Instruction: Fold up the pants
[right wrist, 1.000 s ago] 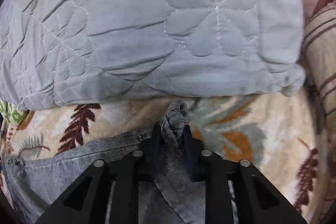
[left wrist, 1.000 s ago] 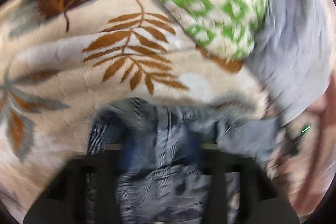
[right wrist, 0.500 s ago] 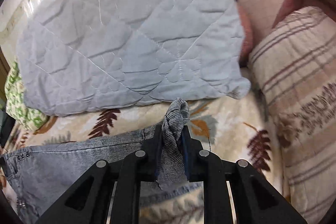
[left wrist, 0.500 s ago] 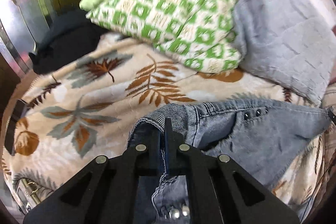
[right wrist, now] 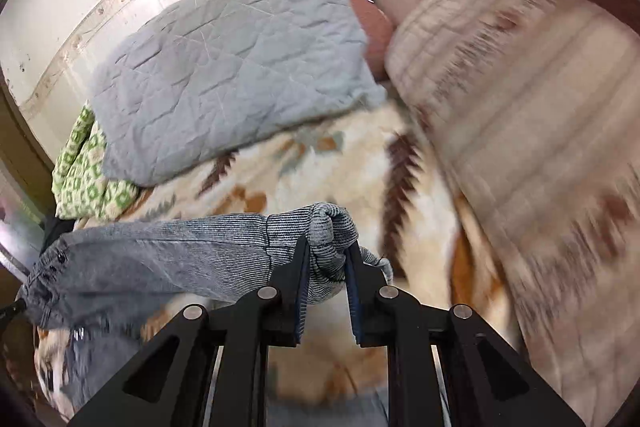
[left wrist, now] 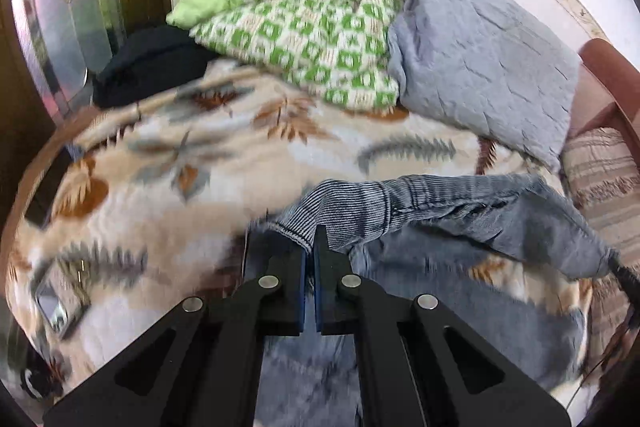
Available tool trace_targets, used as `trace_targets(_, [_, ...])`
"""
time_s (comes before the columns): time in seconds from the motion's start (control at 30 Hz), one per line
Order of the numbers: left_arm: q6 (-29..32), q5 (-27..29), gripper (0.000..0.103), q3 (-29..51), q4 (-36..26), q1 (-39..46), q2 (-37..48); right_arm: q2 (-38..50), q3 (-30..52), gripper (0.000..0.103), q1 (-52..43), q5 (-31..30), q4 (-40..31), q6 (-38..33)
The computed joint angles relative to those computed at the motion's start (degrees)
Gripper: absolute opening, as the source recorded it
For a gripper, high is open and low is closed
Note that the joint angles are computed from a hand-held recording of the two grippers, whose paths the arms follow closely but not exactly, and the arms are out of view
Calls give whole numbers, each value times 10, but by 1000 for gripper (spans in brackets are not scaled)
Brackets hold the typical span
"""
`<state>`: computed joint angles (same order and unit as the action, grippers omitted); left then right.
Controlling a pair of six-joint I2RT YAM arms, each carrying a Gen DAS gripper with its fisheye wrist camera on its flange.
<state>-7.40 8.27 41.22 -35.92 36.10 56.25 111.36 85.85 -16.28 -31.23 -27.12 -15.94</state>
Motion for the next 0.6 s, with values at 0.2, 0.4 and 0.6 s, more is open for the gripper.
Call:
trace_targets(0.2, [75,70,2,-115,-71,89,-67,-42,-161,16,-117,-37,20,-64])
trace_targets(0.4, [132,118,3,-145,-106,164,-43,-45,-224,22,-153,-14,35,-68])
trace_targets(0.6, [260,238,24,-106,-262,285,-95,-174,-301,46,-190,-87,-11,-128])
